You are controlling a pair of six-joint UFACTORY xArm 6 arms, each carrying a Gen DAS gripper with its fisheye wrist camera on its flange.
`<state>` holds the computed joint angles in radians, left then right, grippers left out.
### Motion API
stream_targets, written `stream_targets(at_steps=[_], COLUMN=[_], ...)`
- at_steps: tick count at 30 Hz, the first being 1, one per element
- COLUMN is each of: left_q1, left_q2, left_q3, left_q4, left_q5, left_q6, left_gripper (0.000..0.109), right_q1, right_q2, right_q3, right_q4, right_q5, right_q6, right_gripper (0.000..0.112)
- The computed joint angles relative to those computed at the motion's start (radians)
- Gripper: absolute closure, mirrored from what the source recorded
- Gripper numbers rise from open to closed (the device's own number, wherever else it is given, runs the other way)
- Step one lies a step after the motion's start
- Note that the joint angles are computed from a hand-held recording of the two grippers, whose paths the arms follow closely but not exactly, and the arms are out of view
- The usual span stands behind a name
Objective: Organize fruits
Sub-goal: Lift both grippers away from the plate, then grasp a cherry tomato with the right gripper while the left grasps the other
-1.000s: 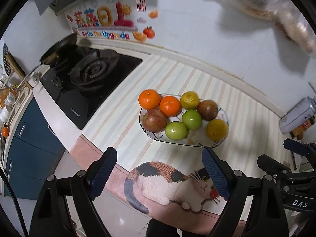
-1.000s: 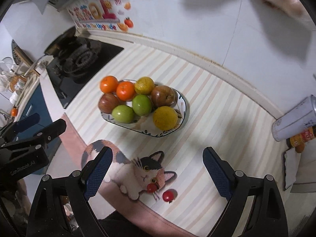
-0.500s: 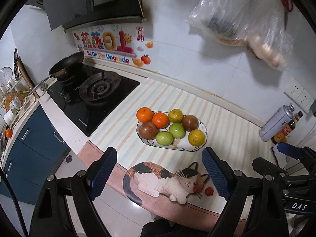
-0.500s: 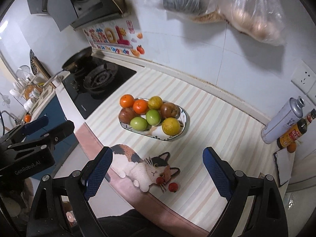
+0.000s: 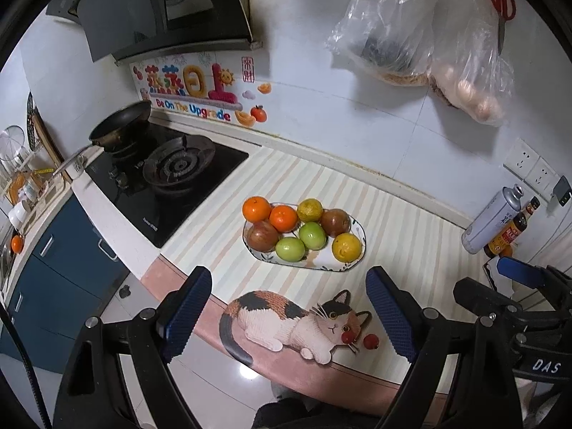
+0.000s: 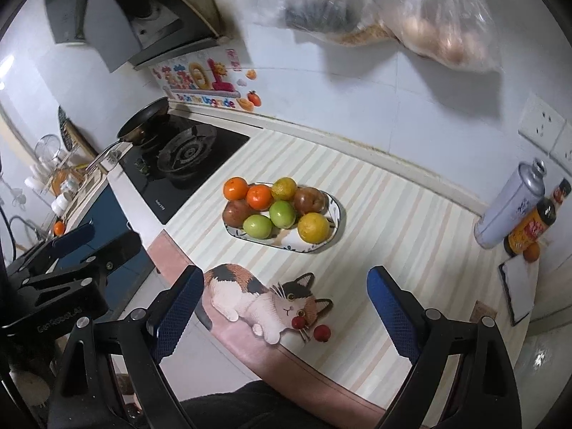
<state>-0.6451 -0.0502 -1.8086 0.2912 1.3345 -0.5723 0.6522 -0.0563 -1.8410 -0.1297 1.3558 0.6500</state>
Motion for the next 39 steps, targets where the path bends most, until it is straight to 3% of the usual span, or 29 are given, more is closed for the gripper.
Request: stream_targets(at_steps=[2, 3, 6, 11, 13, 17, 24, 27, 35, 39], left_q1=[0.006, 0.009, -0.001, 0.011, 0.017, 0.023, 0.015, 0.014, 0.004, -0.024], left_q2=[0.004, 0.01, 0.02, 0.055, 0.08, 0.126, 0.201, 0.228, 0.27, 0.323], left_q3=[0.015, 0.017, 0.065, 0.148, 0.174, 0.215, 0.236, 0.23, 0.216, 0.173], left_q4=[-0.004, -0.005, 0.065, 0.057, 0.025, -0.044, -0.125, -0.159, -0.279, -0.329], left_q5=[-0.007, -0.004, -0.012, -0.011, -0.001, 0.015, 0.036, 0.033, -0.022, -0.028], left_q6=[-0.001, 0.001, -0.019, -0.016, 0.002, 0.036, 0.061, 0.071, 0.121, 0.172], left_gripper=[0.016, 0.006, 0.006, 0.006, 0.006, 0.006, 0.006, 0.006, 0.006, 0.016], right_q1=[-0.019, -0.031, -0.073, -0.134, -0.151, -0.162, -0.135, -0.128, -0.172, -0.208], right_q2=[-0.017, -0.028, -0.075, -0.114, -0.113, -0.1, -0.035, -0.023, -0.145, -0.216], right_q3=[0.061, 0.099, 0.258, 0.536, 0.624, 0.751, 0.8, 0.808, 0.902, 0.955], right_q4=[0.007, 0.016, 0.064, 0.236, 0.329, 0.462, 0.531, 0.534, 0.475, 0.45], right_q5=[-0.018, -0.031, -0.101, -0.216, -0.262, -0.348, -0.408, -0.428, -0.438, -0.421], right_q6=[0.01, 0.013, 0.036, 0.011, -0.014, -0.063, -0.111, -0.126, -0.062, -0.033], right_gripper=[0.017, 0.017, 0.017, 0.018, 0.036, 0.051, 0.067, 0.079, 0.079, 0.079])
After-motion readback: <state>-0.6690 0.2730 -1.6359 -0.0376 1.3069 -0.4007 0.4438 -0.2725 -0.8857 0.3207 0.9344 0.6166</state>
